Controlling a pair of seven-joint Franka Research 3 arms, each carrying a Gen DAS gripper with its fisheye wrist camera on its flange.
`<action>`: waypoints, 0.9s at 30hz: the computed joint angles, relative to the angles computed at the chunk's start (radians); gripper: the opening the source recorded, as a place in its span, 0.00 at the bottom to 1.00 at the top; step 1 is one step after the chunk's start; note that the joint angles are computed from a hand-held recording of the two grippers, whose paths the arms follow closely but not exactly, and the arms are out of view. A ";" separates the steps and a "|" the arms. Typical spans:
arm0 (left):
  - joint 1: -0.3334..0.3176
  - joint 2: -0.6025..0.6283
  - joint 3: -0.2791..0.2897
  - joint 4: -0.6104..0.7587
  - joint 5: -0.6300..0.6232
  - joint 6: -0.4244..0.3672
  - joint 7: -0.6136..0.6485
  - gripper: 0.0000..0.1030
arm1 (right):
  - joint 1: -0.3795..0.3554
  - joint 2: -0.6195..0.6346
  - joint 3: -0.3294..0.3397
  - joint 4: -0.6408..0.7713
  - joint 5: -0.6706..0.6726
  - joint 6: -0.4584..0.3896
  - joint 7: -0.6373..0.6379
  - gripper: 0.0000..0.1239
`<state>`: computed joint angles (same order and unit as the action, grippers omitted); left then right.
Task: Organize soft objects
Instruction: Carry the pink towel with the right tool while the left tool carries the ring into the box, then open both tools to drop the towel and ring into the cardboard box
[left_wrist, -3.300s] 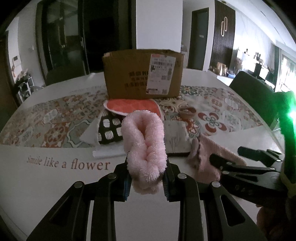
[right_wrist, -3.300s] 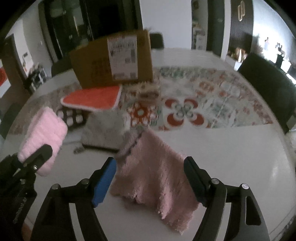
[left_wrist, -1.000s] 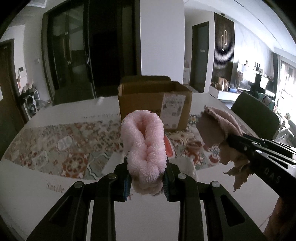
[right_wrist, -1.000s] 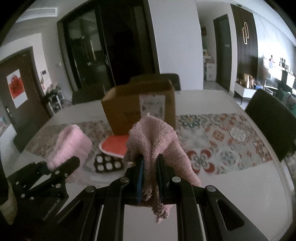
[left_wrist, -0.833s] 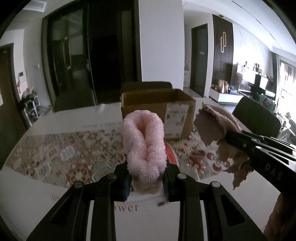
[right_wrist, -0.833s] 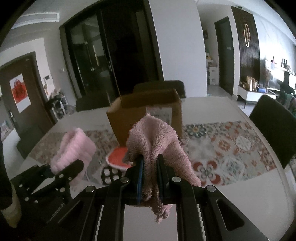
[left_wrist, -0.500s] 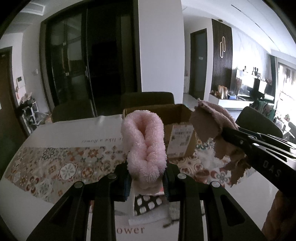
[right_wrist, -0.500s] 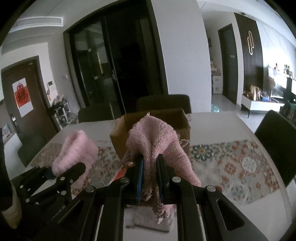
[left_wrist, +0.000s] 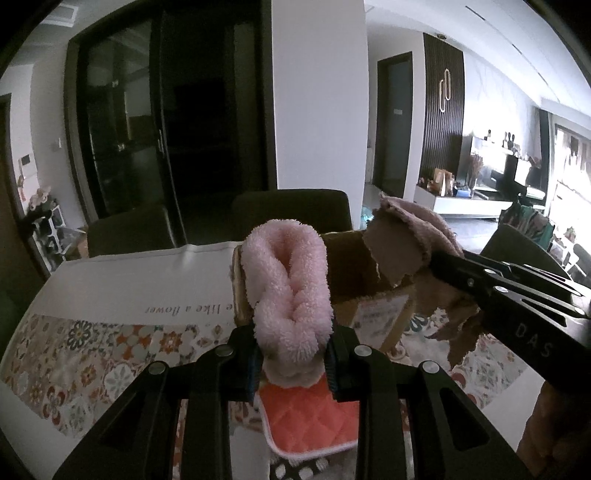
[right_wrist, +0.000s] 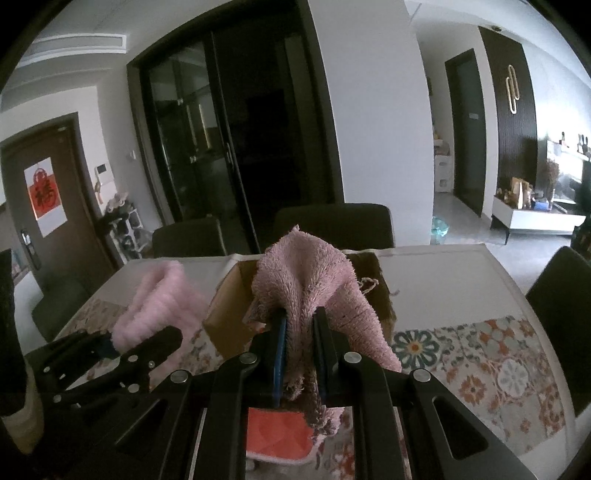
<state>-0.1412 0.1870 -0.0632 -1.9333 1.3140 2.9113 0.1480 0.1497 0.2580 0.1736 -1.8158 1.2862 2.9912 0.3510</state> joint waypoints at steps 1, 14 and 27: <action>0.005 0.018 -0.003 0.019 -0.026 0.003 0.029 0.27 | 0.007 0.022 -0.009 0.026 -0.035 -0.004 0.032 0.12; 0.005 0.263 0.007 0.288 -0.437 -0.035 0.432 0.27 | -0.022 0.316 -0.012 0.395 -0.442 -0.154 0.400 0.12; -0.033 0.405 0.036 0.444 -0.687 -0.095 0.686 0.34 | -0.031 0.496 -0.021 0.621 -0.705 -0.312 0.631 0.14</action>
<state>-0.1740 0.5923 -0.0268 -1.4896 0.6271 2.8160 0.8339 0.1185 0.7536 0.1530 -1.1952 0.5808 2.6797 0.9819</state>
